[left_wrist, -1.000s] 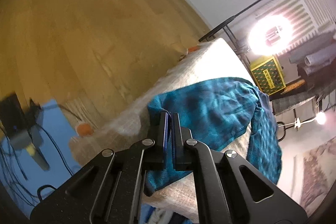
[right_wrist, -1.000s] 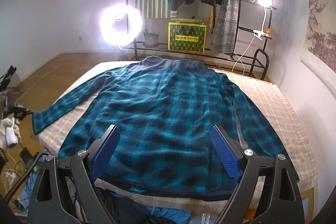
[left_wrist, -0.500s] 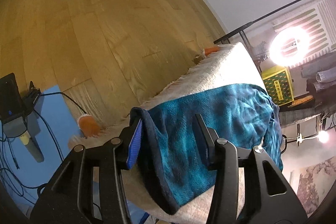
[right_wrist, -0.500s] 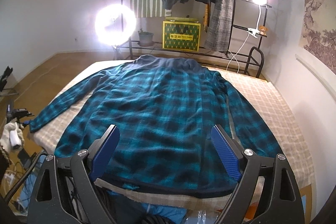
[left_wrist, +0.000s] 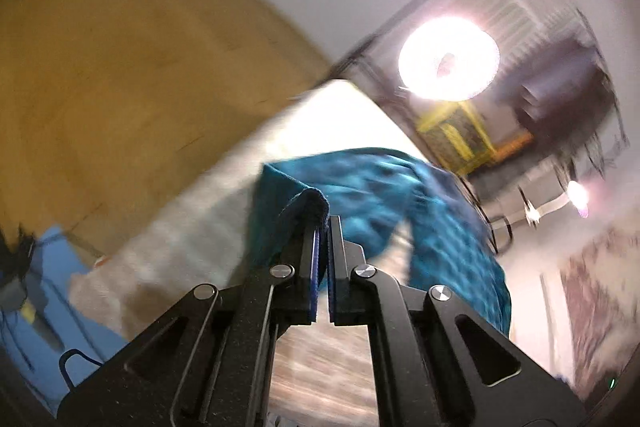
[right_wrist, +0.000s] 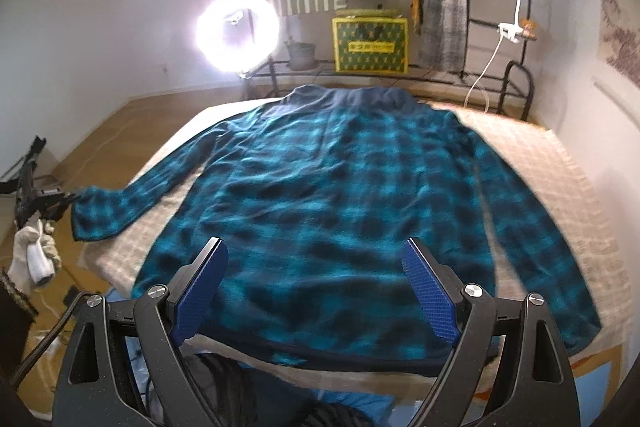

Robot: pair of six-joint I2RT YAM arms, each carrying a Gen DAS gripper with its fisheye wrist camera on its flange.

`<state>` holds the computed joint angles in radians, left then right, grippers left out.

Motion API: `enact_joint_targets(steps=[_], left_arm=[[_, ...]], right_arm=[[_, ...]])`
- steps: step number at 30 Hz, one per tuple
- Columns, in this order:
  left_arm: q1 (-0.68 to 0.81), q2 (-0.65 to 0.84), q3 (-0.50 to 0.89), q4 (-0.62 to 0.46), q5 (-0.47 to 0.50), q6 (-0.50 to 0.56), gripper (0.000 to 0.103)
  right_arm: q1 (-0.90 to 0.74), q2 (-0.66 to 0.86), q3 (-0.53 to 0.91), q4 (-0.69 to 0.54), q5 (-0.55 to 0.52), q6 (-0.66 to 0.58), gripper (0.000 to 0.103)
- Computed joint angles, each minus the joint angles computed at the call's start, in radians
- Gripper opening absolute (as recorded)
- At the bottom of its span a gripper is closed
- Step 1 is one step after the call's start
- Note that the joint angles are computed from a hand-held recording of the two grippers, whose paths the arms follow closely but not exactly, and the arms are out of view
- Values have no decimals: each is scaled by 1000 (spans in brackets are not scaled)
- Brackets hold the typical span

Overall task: Fold large clothes
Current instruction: 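Lift the gripped shirt side and fold it over toward the shirt's center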

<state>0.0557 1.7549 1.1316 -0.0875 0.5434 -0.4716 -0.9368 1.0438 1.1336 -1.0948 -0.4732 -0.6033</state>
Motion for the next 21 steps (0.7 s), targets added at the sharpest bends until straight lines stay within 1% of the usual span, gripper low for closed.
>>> enact_joint_targets(steps=[1, 3, 6, 10, 13, 17, 18, 19, 20, 21], left_arm=[[-19, -26, -11, 7, 14, -10, 1], [-70, -78, -34, 17, 47, -22, 1], [-172, -138, -44, -14, 33, 31, 1], [-307, -184, -53, -34, 48, 40, 1], [-414, -216, -73, -83, 67, 91, 1], [-522, -264, -110, -151, 54, 139, 1], [-537, -268, -119, -164, 44, 149, 1], [-547, -272, -126, -175, 34, 153, 1], [-546, -274, -135, -184, 39, 157, 1], [-543, -281, -148, -189, 47, 152, 1]], right_arm=[[6, 9, 3, -7, -7, 4, 84], [19, 31, 8, -22, -31, 9, 83], [42, 58, 9, -23, -44, 22, 82], [53, 120, 26, -38, -93, 26, 81], [90, 184, 47, -24, -112, 42, 81], [179, 356, 136, -2, -158, 80, 80], [207, 402, 164, 13, -166, 102, 78], [242, 458, 199, 28, -174, 130, 73], [279, 524, 240, 42, -183, 163, 70], [314, 590, 284, 53, -194, 193, 70]])
